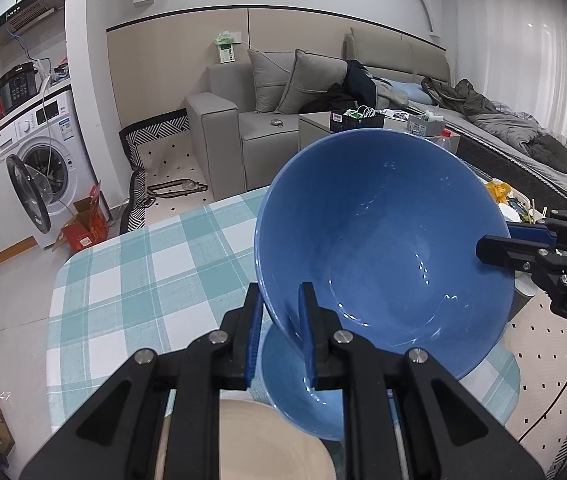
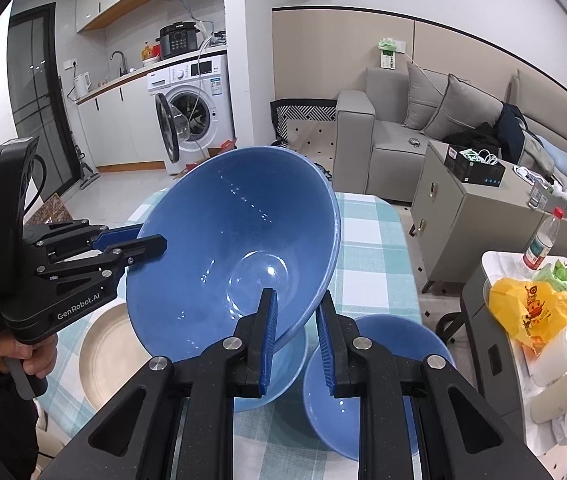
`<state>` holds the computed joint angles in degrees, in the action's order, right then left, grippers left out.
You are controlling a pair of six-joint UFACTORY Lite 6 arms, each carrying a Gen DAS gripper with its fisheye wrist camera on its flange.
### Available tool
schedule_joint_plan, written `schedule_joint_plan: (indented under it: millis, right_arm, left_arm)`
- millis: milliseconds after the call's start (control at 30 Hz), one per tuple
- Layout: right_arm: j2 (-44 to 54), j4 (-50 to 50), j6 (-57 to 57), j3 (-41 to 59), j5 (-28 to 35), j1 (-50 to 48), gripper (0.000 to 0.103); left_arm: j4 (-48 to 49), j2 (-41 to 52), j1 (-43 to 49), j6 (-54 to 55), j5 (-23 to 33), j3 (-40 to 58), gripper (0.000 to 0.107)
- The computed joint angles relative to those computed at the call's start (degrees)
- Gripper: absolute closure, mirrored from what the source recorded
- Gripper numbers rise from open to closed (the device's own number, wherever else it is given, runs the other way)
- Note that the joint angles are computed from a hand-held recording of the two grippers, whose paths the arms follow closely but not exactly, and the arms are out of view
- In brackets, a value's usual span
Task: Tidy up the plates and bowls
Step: 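Lower the held blue bowl onto the table with both tools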
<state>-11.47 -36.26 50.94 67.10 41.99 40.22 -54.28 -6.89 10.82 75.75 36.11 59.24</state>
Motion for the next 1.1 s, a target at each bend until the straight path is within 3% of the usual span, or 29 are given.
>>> schedule_joint_plan:
  millis: [333,1100]
  right_arm:
    - [0.7,0.2,2.7,-3.2,-2.4,1.6,0.083]
    - [6.4,6.8,-2.9,-7.2,-10.9,-3.5,0.083]
  left_arm:
    - [-0.2,-0.3,1.7,2.1,-0.6,-2.9,0.091]
    - [0.7,2.8,0.8,3.9,-5.4,-7.4,0.091]
